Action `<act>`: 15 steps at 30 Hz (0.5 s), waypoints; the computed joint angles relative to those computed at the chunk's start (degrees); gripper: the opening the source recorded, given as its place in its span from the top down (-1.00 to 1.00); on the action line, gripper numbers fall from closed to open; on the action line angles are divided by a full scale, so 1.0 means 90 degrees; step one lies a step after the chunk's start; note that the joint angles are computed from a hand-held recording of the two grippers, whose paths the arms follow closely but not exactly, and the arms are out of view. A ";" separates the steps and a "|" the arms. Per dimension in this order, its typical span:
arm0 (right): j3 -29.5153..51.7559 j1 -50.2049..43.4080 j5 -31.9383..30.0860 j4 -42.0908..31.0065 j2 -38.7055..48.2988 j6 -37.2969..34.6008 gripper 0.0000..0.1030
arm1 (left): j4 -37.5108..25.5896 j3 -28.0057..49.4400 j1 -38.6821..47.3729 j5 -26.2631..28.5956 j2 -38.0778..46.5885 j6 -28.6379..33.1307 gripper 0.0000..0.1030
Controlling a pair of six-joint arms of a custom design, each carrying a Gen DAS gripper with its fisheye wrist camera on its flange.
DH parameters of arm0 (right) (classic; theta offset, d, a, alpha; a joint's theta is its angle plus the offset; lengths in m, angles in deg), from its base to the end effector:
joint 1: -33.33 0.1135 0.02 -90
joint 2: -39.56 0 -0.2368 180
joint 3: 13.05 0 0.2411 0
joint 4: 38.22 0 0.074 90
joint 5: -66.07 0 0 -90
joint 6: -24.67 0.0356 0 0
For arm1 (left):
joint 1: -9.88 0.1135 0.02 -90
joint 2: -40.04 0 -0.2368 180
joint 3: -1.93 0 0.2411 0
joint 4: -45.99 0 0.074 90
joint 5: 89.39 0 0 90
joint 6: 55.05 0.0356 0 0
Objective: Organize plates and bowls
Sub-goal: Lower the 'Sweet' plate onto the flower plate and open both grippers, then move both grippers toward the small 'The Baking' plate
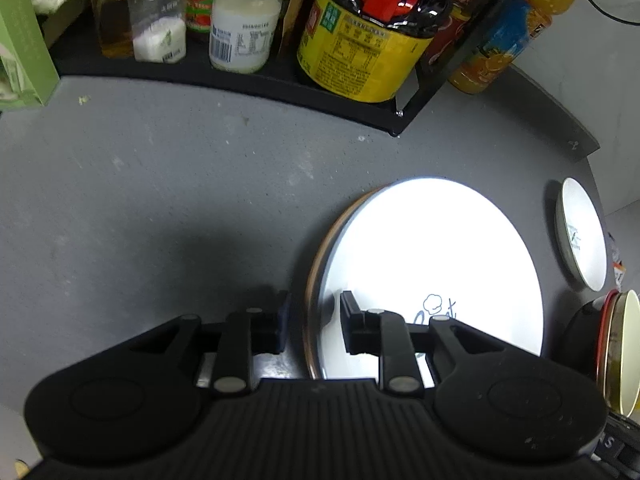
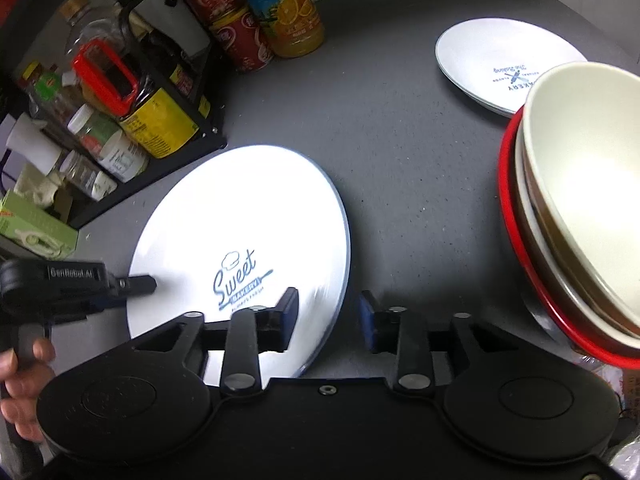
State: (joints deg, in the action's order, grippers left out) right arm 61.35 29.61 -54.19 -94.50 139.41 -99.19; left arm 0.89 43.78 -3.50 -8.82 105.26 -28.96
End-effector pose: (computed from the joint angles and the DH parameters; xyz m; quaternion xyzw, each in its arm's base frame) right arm 0.2938 -0.0011 0.1395 -0.2685 0.9248 0.2240 0.1498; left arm 0.1785 -0.0365 0.1314 -0.4318 0.8789 -0.0532 0.1958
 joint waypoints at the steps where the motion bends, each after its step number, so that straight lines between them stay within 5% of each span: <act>1: 0.0000 -0.0019 -0.0005 -0.0044 -0.0070 -0.0065 0.20 | -0.0127 0.0094 -0.0008 -0.0032 0.0017 0.0015 0.48; 10: 0.0273 -0.0293 -0.0269 -0.0336 -0.0493 -0.0345 -0.35 | -0.1100 0.0778 -0.0400 -0.0685 -0.0267 -0.0138 -0.32; 15: 0.0513 -0.0427 -0.0587 -0.0506 -0.0672 -0.0352 -0.67 | -0.1387 0.1193 -0.0768 -0.0892 -0.0275 -0.0395 -0.39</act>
State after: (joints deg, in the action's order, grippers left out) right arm 65.97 25.76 -59.47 -99.06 133.36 -102.36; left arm -11.59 54.52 -10.41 -16.85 102.78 -32.51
